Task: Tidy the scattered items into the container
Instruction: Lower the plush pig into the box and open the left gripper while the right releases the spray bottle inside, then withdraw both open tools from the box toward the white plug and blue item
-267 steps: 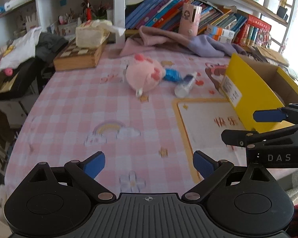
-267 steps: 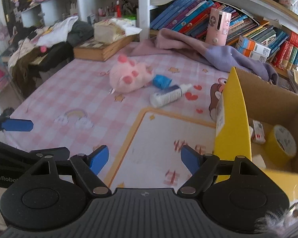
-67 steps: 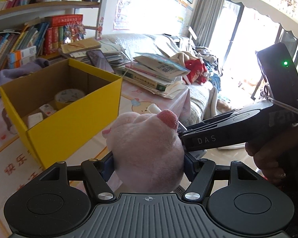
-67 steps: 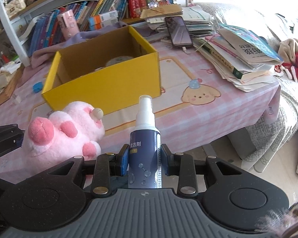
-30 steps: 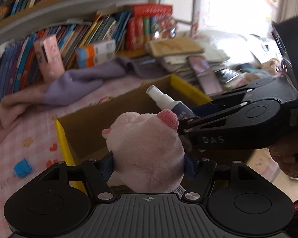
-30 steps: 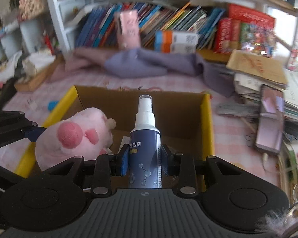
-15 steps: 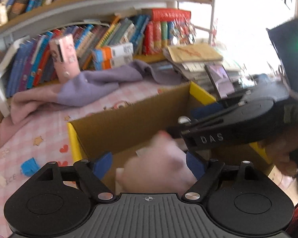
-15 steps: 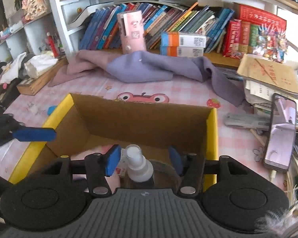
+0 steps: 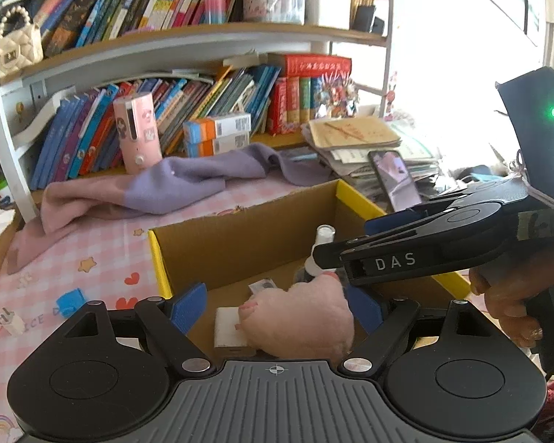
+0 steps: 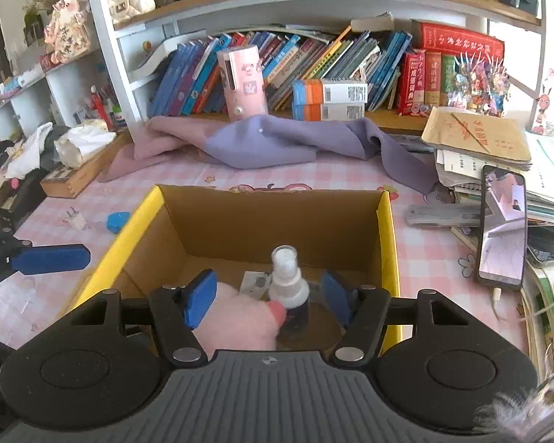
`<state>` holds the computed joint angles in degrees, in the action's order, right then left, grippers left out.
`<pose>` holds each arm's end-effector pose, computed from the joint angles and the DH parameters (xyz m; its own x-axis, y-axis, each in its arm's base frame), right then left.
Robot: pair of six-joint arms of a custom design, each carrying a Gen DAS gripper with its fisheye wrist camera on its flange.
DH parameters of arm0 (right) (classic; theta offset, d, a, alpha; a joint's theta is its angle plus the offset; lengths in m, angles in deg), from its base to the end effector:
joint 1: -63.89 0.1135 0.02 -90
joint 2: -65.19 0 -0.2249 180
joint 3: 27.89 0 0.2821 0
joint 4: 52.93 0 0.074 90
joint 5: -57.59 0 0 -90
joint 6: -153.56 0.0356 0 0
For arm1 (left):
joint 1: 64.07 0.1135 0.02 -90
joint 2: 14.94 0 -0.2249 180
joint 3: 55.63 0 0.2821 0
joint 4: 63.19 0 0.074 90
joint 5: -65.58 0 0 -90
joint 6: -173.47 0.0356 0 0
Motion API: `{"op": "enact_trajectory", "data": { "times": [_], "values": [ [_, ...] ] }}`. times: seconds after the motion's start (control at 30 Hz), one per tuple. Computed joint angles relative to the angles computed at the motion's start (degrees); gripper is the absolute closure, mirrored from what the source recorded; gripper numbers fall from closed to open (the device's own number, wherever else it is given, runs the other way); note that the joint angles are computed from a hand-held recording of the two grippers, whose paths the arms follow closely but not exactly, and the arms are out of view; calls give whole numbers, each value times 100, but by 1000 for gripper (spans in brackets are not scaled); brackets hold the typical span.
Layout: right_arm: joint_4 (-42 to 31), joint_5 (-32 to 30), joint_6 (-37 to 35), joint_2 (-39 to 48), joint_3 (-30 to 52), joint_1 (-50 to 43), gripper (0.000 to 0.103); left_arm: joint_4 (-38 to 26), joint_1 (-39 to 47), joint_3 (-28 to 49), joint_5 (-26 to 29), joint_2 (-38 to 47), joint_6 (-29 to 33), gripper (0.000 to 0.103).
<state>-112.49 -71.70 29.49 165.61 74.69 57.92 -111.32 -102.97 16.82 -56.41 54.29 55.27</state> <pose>0.3975 -0.0189 0.2598 -0.5491 -0.3785 -0.7452 -0.6838 0.7161 0.1401 0.2420 -0.1710 0.2661 -0.5979 -0.0325 -0.8009 -0.0476 0.9989 -0.0050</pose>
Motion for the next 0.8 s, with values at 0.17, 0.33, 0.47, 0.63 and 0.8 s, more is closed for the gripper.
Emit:
{"op": "enact_trajectory", "data": {
  "times": [0.17,0.33,0.47,0.63,0.8],
  "values": [
    [243,-21,144,-957,-892,-129,40,-40,-395,-451,-287,-678,-137,16],
    [336,54,349,-2005,-1775,-263,39,-232,-779,-921,-527,-1441,-277,14],
    [374,196,514,-2912,-2464,-287,37,-607,-1204,-1333,-848,-2209,-579,12],
    [230,417,723,-4253,-3392,-401,31,-1863,-2137,-1633,-1550,-3013,-1739,12],
    [-256,679,696,-5608,-4244,-591,30,-3862,-3452,-1657,-2113,-3190,-4024,12]
  ]
}}
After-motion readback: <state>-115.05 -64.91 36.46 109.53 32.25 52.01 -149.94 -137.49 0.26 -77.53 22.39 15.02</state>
